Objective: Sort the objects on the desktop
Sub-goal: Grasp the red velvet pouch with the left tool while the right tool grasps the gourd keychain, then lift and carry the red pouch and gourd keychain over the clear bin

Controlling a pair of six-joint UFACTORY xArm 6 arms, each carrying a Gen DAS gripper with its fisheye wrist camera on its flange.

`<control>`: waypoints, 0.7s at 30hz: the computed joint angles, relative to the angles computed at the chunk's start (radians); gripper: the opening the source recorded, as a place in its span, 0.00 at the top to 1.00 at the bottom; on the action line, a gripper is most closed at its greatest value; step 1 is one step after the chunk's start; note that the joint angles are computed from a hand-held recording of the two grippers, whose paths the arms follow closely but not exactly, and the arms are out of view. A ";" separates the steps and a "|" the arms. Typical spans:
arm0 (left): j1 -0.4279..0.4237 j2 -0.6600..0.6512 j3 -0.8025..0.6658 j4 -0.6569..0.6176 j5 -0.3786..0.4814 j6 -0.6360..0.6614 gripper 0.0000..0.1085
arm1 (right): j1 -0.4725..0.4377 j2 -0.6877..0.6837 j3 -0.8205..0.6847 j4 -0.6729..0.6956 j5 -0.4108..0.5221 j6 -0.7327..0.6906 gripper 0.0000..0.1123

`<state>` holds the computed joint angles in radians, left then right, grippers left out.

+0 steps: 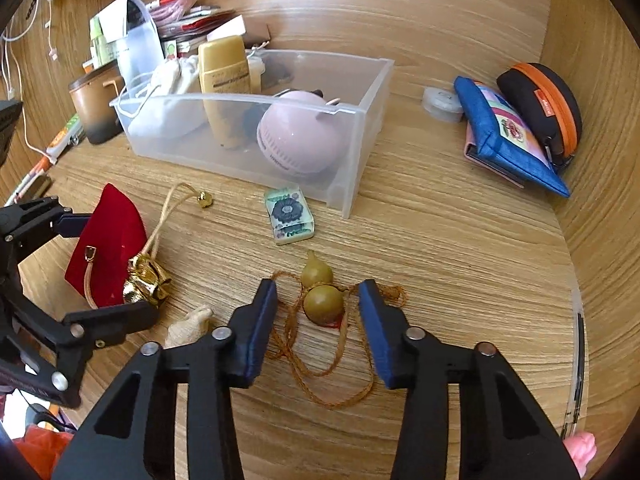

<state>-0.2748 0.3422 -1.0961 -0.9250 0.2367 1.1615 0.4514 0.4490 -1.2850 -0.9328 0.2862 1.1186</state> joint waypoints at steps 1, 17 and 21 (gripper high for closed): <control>-0.003 0.000 0.000 -0.009 -0.003 0.010 0.17 | -0.002 0.003 -0.002 -0.012 -0.006 0.008 0.70; 0.040 -0.020 -0.023 -0.050 0.083 0.002 0.65 | -0.005 0.000 -0.002 -0.063 -0.043 0.047 0.84; 0.057 -0.031 -0.017 -0.083 0.096 0.020 0.68 | -0.006 -0.020 0.006 -0.113 -0.044 0.090 0.84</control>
<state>-0.2178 0.3115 -1.1132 -1.0083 0.3322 1.1819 0.4458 0.4289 -1.2791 -1.0453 0.2425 1.2089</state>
